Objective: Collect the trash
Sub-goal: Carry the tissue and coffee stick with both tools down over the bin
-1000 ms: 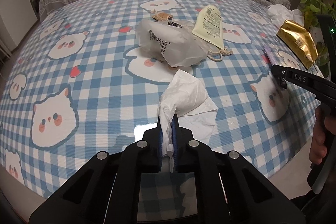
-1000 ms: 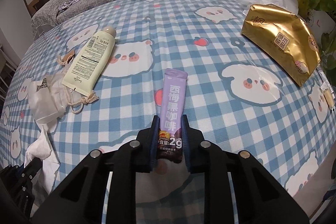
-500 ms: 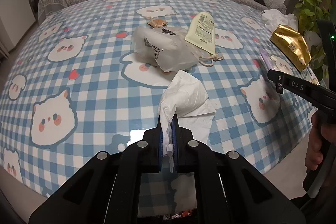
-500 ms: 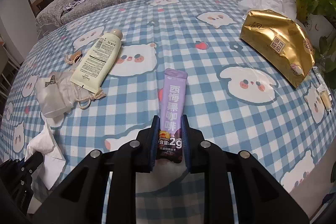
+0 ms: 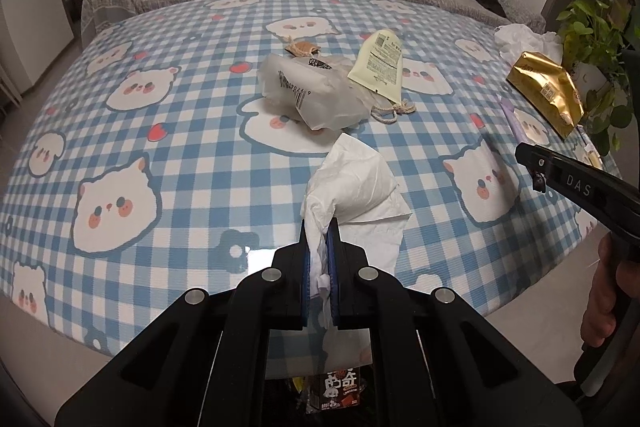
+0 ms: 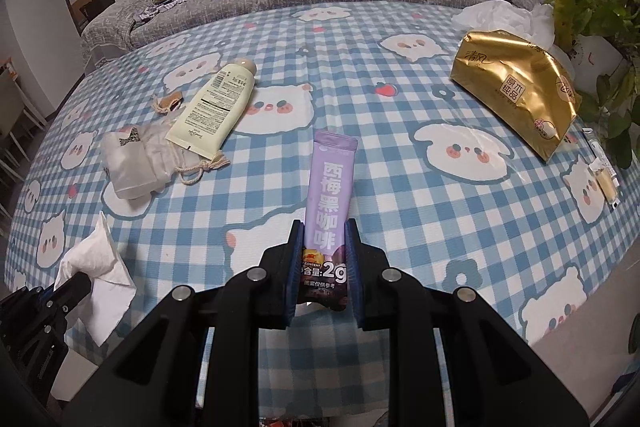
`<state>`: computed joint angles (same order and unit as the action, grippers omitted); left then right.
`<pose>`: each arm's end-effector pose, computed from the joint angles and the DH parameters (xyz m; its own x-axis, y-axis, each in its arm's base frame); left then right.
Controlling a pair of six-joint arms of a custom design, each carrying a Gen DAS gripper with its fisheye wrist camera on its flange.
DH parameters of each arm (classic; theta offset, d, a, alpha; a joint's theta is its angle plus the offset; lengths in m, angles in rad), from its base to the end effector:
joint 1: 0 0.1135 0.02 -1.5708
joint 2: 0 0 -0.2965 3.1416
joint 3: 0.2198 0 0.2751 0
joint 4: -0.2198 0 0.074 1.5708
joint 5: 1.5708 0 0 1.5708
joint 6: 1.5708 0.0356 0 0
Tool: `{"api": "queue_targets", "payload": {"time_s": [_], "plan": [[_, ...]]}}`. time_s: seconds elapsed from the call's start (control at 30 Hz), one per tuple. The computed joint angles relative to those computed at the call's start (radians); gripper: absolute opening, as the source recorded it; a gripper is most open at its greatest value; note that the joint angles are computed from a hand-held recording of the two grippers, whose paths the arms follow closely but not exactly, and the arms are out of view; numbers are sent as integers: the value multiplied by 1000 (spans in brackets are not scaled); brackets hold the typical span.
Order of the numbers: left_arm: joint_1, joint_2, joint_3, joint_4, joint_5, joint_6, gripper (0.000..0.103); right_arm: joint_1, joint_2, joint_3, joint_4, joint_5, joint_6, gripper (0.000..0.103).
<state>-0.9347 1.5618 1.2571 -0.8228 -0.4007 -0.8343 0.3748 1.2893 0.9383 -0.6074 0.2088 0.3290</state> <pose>0.2115 -0.2630 0.2902 -0.8356 -0.0168 -0.5491 0.0332 0.9962 -0.0811 0.2567 0.0930 0.2733 -0.8005 0.0248 -0.5988 0.0121 0.9996 0.0252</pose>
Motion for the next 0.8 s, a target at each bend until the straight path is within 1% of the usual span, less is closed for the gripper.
{"api": "queue_targets", "payload": {"time_s": [0.4, 0.8], "plan": [[-97, -73, -6, -88, -57, -100, 6, 89, -146, -48, -91, 49, 37, 20], [-200, -132, -32, -157, -101, -214, 6, 215, -242, -82, -178, 119, 120, 20]]}}
